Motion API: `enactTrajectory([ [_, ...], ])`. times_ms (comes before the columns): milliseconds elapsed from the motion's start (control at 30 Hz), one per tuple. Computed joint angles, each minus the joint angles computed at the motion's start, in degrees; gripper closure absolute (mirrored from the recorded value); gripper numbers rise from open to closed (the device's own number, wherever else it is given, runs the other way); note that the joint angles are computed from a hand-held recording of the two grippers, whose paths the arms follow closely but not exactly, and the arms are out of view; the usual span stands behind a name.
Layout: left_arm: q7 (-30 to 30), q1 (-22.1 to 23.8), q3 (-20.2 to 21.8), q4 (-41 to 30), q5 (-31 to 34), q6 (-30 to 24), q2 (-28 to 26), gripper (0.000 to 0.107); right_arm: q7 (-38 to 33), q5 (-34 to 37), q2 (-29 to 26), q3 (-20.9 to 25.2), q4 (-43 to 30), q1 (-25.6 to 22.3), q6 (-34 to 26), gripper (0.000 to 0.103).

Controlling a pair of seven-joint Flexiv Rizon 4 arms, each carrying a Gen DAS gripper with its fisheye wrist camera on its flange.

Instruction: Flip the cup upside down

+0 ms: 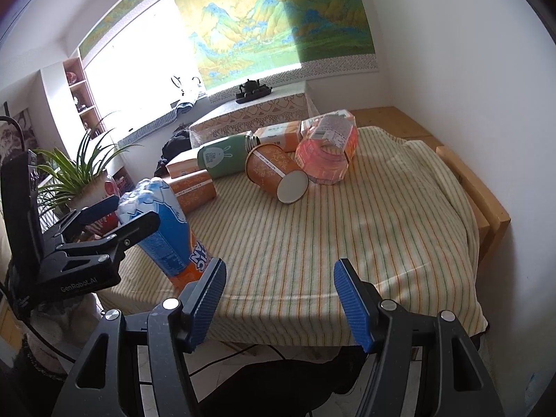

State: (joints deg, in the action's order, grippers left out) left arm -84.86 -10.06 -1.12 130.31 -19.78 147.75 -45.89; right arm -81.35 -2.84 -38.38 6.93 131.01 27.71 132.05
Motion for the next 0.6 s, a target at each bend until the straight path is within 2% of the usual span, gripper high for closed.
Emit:
enactTrajectory([
  [100,-1.0,-0.5,0.5,1.8,-0.8,3.0,1.1,0.004,-2.6,3.7,0.5,-1.4,0.5,3.3,2.6,0.035],
  [200,-1.0,-1.0,0.8,3.5,-1.6,5.6,2.5,0.004,-5.4,7.0,2.0,-2.3,0.6,5.8,4.2,0.034],
  [467,-1.1,-1.4,0.9,8.8,-3.3,10.2,8.8,0.004,-8.9,10.3,8.5,-1.3,1.9,6.5,6.6,0.033],
  [600,0.1,-2.5,0.9,12.5,-4.9,11.4,13.9,0.004,-10.8,11.3,12.4,-0.3,3.4,6.5,7.5,0.031],
])
